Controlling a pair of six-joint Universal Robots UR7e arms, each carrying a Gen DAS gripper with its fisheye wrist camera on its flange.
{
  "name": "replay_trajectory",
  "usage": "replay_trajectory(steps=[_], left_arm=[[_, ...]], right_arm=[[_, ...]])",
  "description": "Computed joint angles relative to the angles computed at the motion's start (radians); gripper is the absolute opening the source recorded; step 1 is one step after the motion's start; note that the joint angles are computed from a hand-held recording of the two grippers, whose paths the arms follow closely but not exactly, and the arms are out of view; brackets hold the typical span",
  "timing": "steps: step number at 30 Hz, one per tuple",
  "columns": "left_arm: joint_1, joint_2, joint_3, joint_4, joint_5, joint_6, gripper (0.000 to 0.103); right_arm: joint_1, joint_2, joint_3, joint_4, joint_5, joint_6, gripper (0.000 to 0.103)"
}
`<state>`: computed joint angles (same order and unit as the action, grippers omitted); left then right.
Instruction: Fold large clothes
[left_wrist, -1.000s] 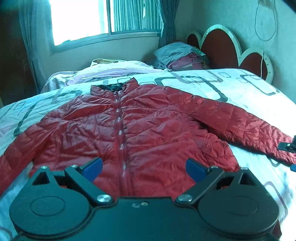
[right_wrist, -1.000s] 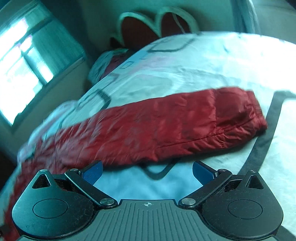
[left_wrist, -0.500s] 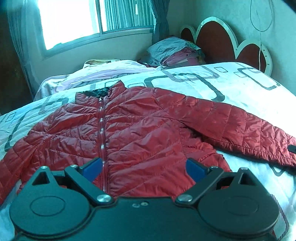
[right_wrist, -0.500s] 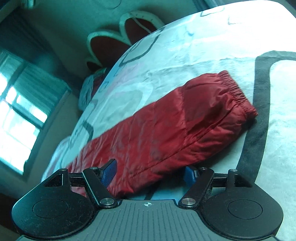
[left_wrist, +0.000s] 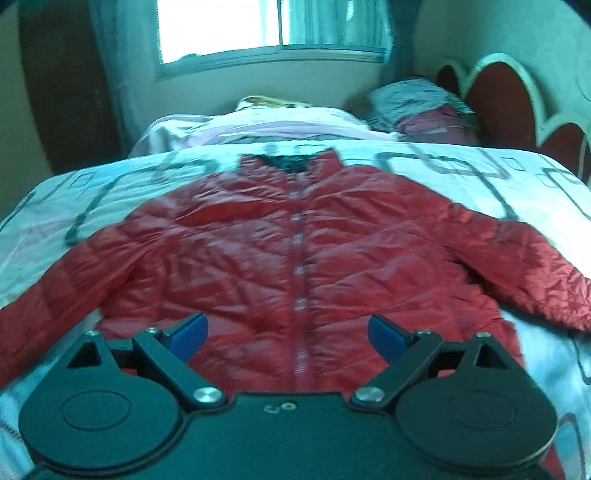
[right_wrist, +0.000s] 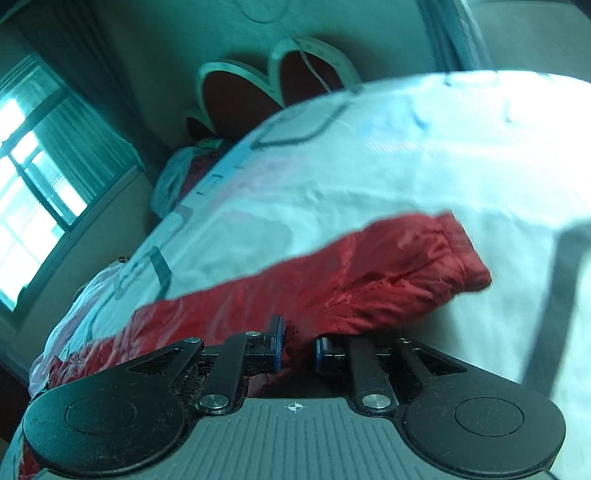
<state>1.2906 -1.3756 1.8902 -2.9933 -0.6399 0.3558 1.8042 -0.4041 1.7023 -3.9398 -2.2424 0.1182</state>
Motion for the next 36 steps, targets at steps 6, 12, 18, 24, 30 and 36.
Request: replay_trajectory(steps=[6,12,18,24,30,36], left_arm=[[0.046,-0.014,-0.053,0.052,0.011,-0.024,0.094],[0.097,-0.001,-0.126,0.045,-0.083,0.019,0.082],[0.18,0.016,-0.237,0.154,-0.294,-0.077,0.099],[0.24,0.026,-0.281,0.183,-0.404,-0.095,0.103],[0.292,0.04,-0.318,0.227,-0.451,-0.122,0.103],[0.339,0.107,-0.419,0.368,-0.564,-0.147,0.103]], right_arm=[[0.047,0.065,-0.195,0.061,0.062,-0.231,0.012],[0.125,0.193,-0.432,0.224,0.172,-0.411,0.012],[0.197,0.373,-0.698,0.492,0.306,-0.55,0.011],[0.246,0.572,-0.982,0.869,0.39,-0.635,0.011],[0.279,0.712,-1.15,0.985,0.331,-0.692,0.069],[0.261,0.612,-0.962,0.758,0.365,-0.666,0.086]])
